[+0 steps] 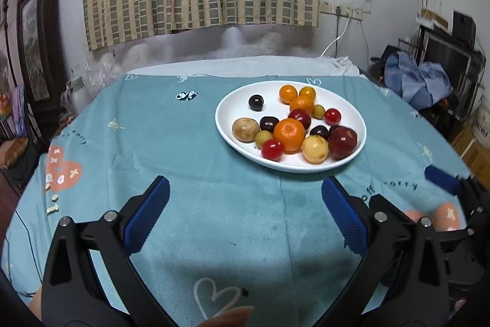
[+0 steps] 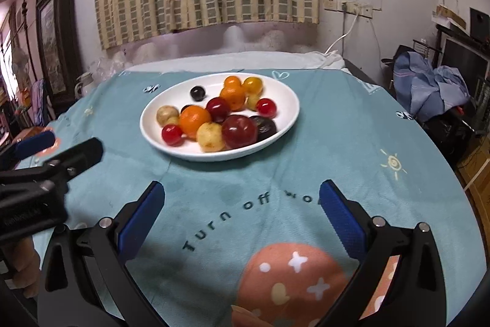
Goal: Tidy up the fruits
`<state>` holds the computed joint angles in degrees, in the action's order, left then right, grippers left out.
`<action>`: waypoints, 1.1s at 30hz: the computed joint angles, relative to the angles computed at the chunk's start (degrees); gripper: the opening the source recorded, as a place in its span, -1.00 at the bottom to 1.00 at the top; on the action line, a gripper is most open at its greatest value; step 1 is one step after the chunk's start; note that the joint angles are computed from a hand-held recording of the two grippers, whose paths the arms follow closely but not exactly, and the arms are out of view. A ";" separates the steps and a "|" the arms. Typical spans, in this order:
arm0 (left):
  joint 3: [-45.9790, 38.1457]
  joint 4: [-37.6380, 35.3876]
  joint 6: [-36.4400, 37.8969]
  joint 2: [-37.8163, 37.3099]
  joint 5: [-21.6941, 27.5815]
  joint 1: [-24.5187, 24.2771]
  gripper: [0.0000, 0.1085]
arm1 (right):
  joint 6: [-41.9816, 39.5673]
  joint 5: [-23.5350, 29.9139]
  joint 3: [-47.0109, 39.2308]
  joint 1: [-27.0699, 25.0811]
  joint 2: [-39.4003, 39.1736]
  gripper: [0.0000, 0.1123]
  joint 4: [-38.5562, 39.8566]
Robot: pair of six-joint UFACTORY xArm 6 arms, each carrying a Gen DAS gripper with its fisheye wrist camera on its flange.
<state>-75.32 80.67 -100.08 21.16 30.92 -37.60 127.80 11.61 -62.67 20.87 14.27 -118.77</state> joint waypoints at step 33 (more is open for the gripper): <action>0.33 2.72 -3.38 0.00 0.62 -0.79 0.86 | -6.96 2.06 0.96 0.66 -0.45 0.81 5.76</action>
<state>-75.00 83.39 -103.46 21.16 31.54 -38.39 120.84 13.67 -61.71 21.53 13.82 -113.01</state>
